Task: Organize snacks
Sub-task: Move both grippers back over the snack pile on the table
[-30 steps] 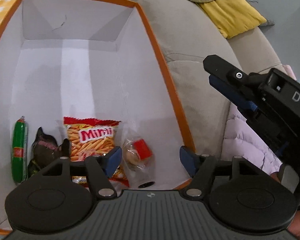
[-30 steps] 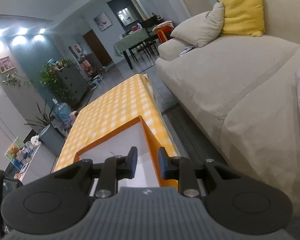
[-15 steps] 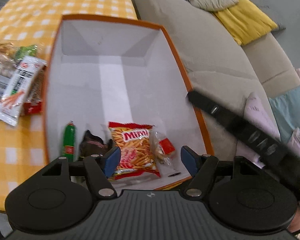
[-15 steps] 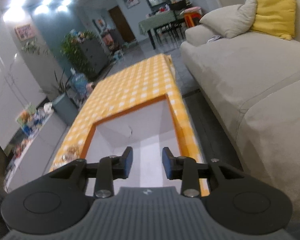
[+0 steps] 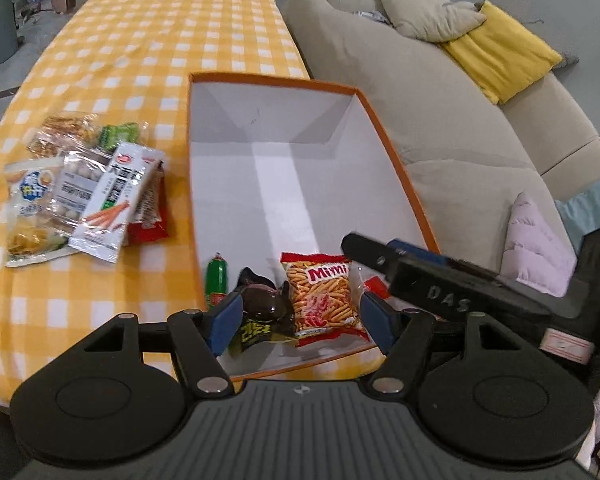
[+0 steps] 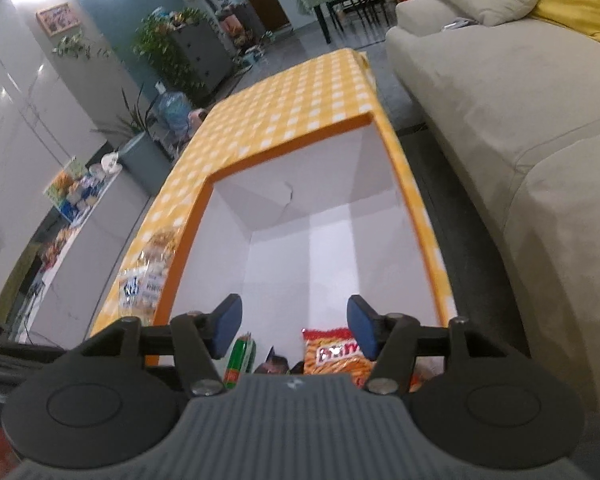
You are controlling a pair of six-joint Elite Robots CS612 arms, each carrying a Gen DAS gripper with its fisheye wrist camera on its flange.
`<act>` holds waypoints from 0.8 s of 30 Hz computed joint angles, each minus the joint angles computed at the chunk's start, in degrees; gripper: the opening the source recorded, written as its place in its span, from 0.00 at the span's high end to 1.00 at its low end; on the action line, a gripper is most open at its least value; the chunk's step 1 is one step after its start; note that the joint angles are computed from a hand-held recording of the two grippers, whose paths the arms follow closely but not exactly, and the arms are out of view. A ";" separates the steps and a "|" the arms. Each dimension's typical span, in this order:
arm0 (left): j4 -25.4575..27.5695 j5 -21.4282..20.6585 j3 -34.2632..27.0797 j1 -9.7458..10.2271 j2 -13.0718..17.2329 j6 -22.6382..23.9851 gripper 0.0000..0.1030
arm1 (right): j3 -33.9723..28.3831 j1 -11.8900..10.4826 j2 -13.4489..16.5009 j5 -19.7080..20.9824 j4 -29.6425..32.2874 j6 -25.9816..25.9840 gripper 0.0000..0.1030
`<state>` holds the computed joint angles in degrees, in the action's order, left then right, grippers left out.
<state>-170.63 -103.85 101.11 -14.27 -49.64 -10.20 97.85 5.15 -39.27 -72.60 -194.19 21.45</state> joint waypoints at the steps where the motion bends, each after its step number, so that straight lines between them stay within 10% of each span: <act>1: -0.43 -0.17 0.21 0.34 -0.19 -0.12 0.23 | -0.21 0.17 -0.03 0.04 0.74 -0.37 0.42; 12: -5.56 1.14 -0.27 6.23 0.05 -5.99 0.22 | -2.23 2.76 -0.08 -1.74 0.59 -1.56 0.04; 24: -3.77 4.23 -3.85 13.03 3.86 -17.67 0.22 | -8.20 8.99 2.67 -7.47 -8.38 -1.86 0.06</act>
<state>-174.40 -99.62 97.26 -1.24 -45.78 -27.87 89.64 14.14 -36.60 -80.07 -202.57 19.60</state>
